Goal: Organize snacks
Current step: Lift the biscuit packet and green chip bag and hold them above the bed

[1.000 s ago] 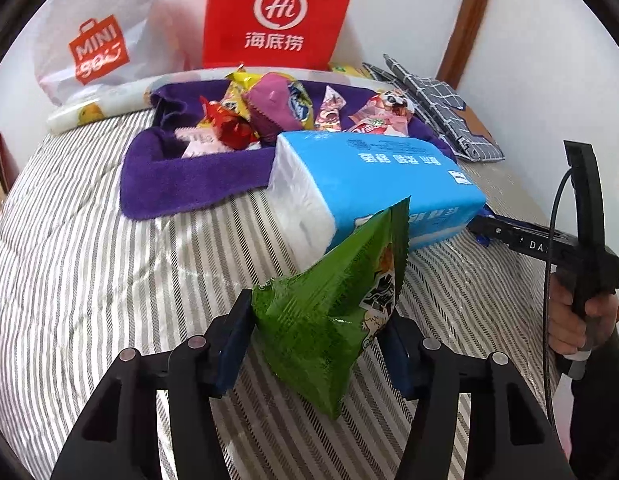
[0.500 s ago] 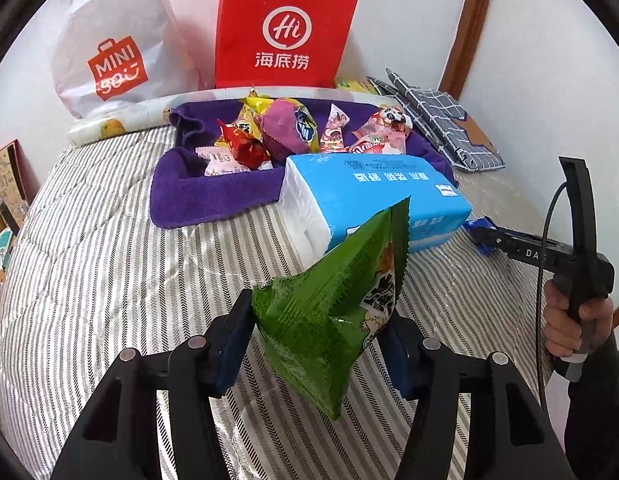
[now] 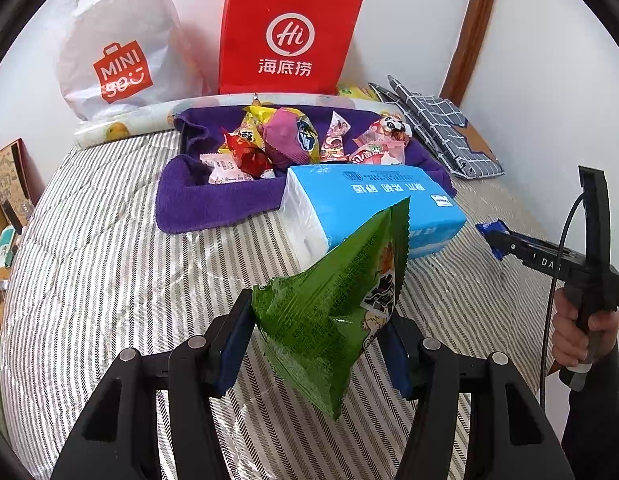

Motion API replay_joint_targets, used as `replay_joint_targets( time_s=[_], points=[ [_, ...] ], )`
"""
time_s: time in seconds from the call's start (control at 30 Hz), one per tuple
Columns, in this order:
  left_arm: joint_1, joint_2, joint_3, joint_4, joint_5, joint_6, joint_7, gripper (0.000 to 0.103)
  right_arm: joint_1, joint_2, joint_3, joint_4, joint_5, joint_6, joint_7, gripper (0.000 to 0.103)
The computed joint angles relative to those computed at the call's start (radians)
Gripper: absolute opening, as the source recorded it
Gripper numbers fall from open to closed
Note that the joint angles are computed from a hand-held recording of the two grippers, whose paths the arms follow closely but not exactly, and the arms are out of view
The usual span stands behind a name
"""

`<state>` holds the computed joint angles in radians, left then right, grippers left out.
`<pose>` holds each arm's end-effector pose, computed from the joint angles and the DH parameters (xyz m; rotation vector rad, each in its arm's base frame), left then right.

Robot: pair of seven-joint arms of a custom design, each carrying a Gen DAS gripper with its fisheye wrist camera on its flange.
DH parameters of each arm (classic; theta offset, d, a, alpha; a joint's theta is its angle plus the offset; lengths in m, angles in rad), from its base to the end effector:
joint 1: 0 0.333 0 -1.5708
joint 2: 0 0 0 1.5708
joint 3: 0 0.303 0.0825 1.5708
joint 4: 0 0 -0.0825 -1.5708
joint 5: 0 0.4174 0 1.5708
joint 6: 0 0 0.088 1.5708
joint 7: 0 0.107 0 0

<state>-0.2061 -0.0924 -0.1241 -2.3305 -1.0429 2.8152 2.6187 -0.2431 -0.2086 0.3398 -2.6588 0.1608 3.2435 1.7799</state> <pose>0.5341 -0.1386 0.3881 -1.4228 2.3221 -1.0584 0.4843 0.0296 0.3598 -1.4958 1.9407 -0.6209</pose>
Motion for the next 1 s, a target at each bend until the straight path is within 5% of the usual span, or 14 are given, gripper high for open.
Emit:
replay_joint_targets(
  time_s=[1.0],
  points=[
    [0.013,-0.009,0.01,0.013,-0.051,-0.015,0.014,0.058,-0.054,-0.049,0.076,-0.001,-0.006,0.008,0.011,0.047]
  ],
)
